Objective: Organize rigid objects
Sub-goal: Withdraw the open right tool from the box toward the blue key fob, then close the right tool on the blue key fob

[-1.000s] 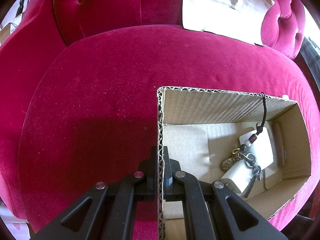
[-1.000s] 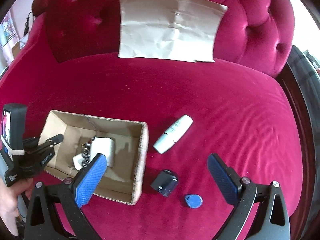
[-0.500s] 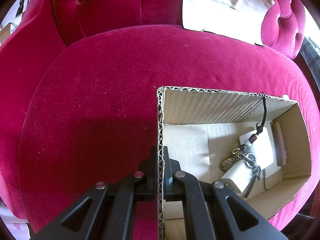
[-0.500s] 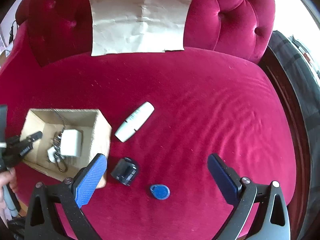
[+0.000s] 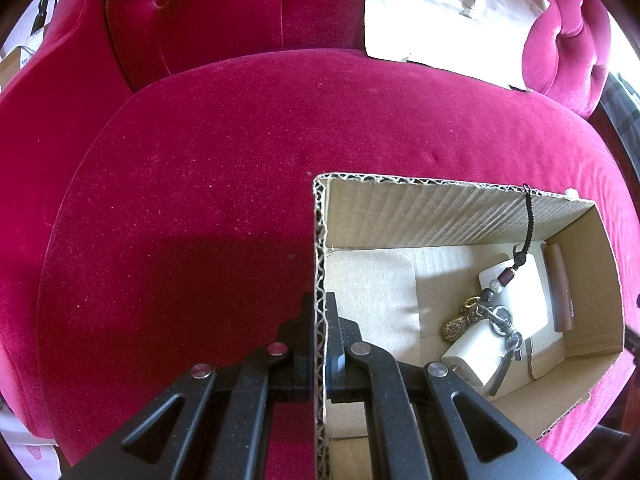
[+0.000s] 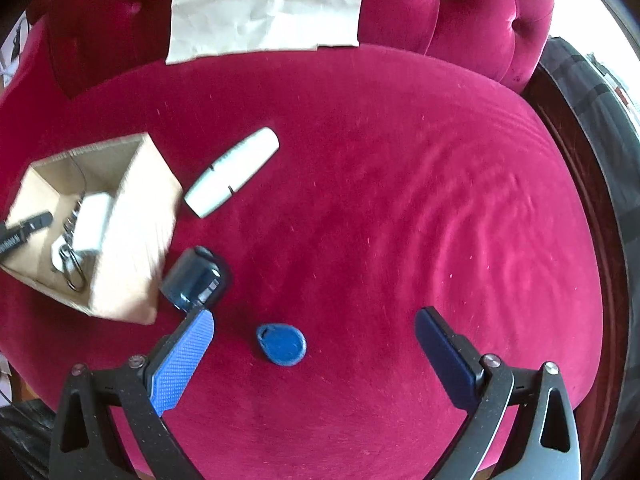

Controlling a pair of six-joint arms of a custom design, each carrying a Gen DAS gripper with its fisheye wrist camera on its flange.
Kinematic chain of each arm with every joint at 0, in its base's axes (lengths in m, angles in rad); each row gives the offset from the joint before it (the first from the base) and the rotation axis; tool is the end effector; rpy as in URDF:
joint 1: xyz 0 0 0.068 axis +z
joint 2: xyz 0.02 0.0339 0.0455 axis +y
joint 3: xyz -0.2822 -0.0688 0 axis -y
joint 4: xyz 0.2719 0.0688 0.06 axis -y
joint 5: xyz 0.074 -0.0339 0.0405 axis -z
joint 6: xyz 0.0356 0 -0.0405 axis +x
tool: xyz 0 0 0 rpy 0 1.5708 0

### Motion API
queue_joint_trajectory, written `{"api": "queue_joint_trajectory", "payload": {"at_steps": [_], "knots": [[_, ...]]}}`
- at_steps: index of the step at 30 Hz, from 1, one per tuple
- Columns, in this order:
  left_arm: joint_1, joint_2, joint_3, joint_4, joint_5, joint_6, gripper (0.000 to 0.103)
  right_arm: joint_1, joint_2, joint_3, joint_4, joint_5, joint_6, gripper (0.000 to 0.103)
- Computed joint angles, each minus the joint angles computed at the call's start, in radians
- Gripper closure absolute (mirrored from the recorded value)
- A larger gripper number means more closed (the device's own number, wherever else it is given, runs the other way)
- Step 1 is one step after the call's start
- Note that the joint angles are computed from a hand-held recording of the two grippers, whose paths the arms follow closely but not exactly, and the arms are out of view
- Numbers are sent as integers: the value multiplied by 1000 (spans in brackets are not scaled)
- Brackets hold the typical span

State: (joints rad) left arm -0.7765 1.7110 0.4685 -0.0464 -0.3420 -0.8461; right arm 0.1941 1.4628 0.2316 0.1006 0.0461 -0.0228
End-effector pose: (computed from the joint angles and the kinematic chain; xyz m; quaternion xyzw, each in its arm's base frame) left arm 0.1752 -0.1553 0.0516 -0.0578 0.9742 0.0156 0.2175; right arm 0.1803 0.0338 0.0586 -0.1006 0.9704 -0.0037 0.2194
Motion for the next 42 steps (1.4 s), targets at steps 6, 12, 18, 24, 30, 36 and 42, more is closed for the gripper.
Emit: {"api": "queue_joint_trajectory", "payload": {"at_steps": [6,12,18,24,30,36,42], "knots": [[0,1,0,0,0,0,100,-12,116,-22,123,-1,-33,0],[0,1,1,-1,0,0,100,-30,232,-37,244,-26,-61,0],[0,1,2,-1,0,0,100,-14,365,-60,397,-38,-45,0],[1,3,3,-2,-1,1,100,-21,418,-87,490,-46,-54,0],[2,5,3,-1,0,2,100,-31,370,-72,418,-58,-59,12],[3,7,2,3,0,2,100,16,228,-104,334,-46,-41,75],[6,5,-1,6,2,3,100,28,190,-106,303,-40,-32,75]]}}
